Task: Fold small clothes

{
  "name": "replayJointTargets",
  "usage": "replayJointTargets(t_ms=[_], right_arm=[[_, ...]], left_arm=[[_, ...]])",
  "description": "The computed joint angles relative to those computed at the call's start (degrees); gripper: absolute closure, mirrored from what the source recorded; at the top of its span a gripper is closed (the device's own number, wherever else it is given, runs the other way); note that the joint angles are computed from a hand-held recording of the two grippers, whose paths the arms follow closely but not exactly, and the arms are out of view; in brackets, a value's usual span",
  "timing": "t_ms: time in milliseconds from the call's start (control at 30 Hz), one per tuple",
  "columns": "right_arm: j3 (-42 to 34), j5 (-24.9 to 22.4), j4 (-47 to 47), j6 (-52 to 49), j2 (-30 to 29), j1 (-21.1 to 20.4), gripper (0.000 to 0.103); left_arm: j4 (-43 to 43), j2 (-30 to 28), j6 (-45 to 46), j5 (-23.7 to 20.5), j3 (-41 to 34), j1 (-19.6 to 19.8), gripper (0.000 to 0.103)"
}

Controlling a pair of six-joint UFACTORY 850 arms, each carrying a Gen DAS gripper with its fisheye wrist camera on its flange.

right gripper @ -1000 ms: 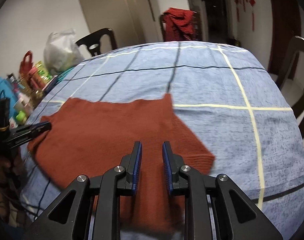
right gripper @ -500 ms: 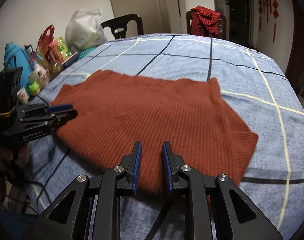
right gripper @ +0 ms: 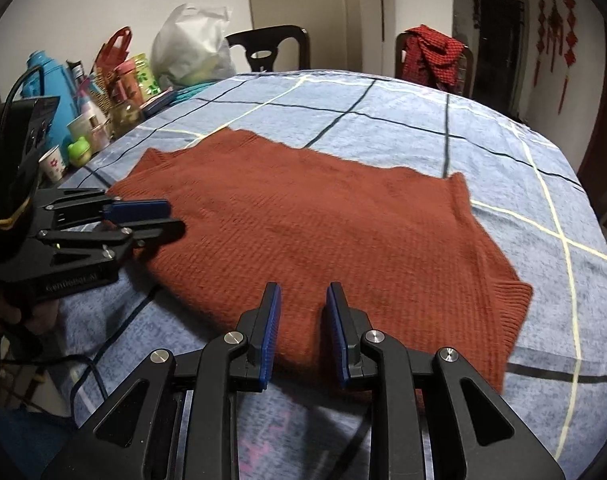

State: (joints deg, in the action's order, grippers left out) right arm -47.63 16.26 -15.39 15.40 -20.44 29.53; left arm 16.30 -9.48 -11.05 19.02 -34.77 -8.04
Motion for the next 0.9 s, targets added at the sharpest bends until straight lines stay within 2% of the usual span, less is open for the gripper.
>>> replayJointTargets(t_ms=[67,133,233,367,433,500,633,733,800,900], right_arm=[[-0.08,0.09,2.55,-2.75,-0.47,0.05,0.079],[0.14,0.09,2.36,-2.35,-0.15,-0.06,0.079],[0.95,-0.24,8.09,-8.4,0.83,0.1,0.079],[2.59,-0.21,11.87,-11.25,2.2,-0.98,0.079],[3.02,-0.53,11.79,-9.78,2.38,-2.04,0.079],[3.63,-0.38,7.06,-3.8,2.94,-3.26,0.079],[3.82,-0.68,13.3,-9.51,4.01,-3.26,0.079],[3.31,-0.65,11.93,-7.97,3.54,-3.64,0.079],[2.28,-2.53,13.34,-8.84,2.31,-4.06,0.079],[2.37,-2.14,9.23,-4.03,2.76,-4.44,0.079]], left_arm=[[-2.22,-0.31,2.14,0.62,0.1,-0.29,0.071],[-2.02,-0.13,1.92,0.54,0.19,-0.23,0.071],[-1.23,0.45,1.15,0.29,0.5,0.04,0.071],[0.28,0.94,-1.11,0.35,0.89,1.49,0.071],[1.2,1.2,-2.64,0.34,1.04,2.45,0.071],[-0.1,1.58,-1.84,0.17,1.16,3.23,0.071],[-1.94,2.12,-0.77,0.67,1.04,5.15,0.071],[-2.83,1.46,-0.75,1.0,0.34,6.78,0.07],[-1.22,0.1,-2.36,0.06,-0.68,7.78,0.07],[2.64,-0.56,-5.71,0.31,-0.83,8.78,0.07]])
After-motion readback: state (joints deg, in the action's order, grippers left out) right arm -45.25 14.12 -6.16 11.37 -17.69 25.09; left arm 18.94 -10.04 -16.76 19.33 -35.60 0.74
